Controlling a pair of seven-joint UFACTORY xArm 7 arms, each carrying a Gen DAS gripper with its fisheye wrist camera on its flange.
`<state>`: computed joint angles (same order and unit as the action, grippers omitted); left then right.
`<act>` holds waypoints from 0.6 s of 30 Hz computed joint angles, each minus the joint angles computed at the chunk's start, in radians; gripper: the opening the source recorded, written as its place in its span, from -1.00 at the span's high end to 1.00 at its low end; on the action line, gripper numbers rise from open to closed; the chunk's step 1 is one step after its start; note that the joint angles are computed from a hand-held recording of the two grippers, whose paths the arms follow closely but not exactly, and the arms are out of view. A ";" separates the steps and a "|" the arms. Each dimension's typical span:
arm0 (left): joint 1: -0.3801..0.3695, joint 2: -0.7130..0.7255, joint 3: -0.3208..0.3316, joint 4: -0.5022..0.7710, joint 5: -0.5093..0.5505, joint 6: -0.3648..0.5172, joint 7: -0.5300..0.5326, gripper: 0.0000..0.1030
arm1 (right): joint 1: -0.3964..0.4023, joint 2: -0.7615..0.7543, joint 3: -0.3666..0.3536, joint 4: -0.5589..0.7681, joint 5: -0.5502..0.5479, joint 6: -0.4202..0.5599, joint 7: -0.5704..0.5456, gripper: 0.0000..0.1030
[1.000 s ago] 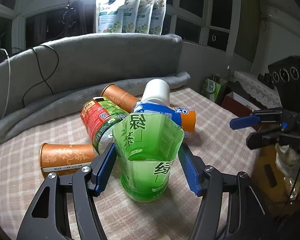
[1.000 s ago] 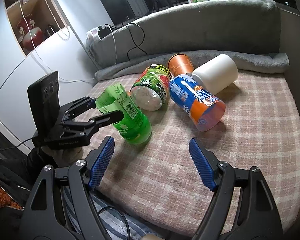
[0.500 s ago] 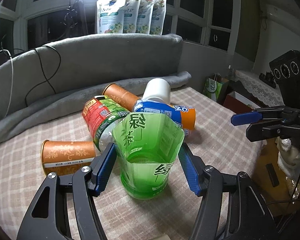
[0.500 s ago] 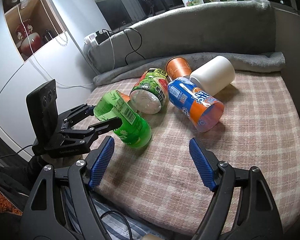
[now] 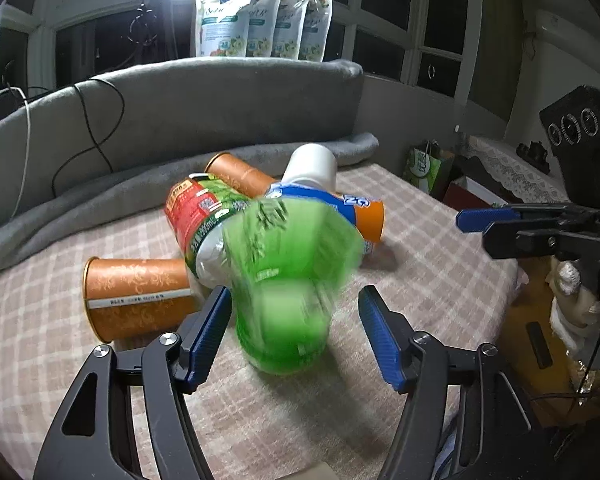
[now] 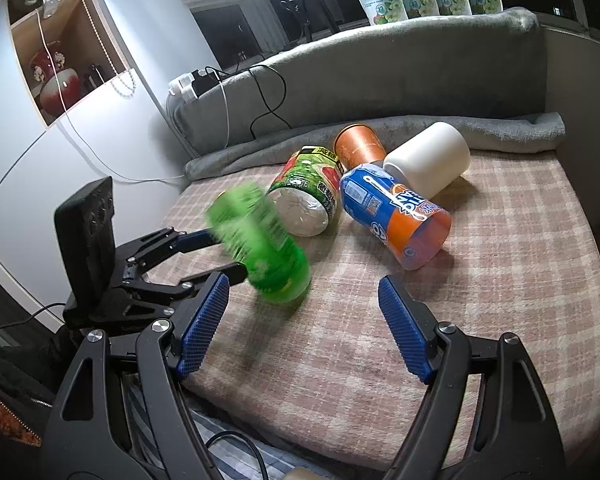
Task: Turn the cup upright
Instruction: 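Rotate the green bottle upright with the left tool and lower it onto the table, then open the left tool to release the upright green bottle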
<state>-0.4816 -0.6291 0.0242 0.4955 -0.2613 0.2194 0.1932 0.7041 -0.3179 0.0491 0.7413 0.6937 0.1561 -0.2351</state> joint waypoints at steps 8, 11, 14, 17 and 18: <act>-0.002 -0.013 0.000 -0.012 -0.004 0.001 -0.011 -0.38 | -0.001 -0.009 0.005 -0.016 -0.031 -0.027 0.047 -0.55; 0.002 -0.018 -0.003 -0.014 -0.001 0.001 -0.017 -0.38 | -0.013 -0.004 0.021 -0.015 -0.061 -0.037 0.081 -0.55; 0.006 -0.024 -0.006 -0.017 0.004 -0.001 -0.022 -0.38 | -0.062 0.004 0.065 -0.015 -0.142 -0.048 0.158 -0.55; 0.015 -0.036 -0.012 -0.023 0.011 -0.001 -0.033 -0.38 | -0.154 0.014 0.144 -0.010 -0.274 -0.054 0.287 -0.55; 0.020 -0.041 -0.013 -0.026 0.015 0.000 -0.037 -0.38 | -0.180 0.015 0.166 -0.010 -0.316 -0.054 0.328 -0.55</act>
<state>-0.4620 -0.6703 0.0108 0.4696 -0.2468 0.2198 0.1562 0.5238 -0.3026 0.2146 0.7316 0.3773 0.1024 0.0925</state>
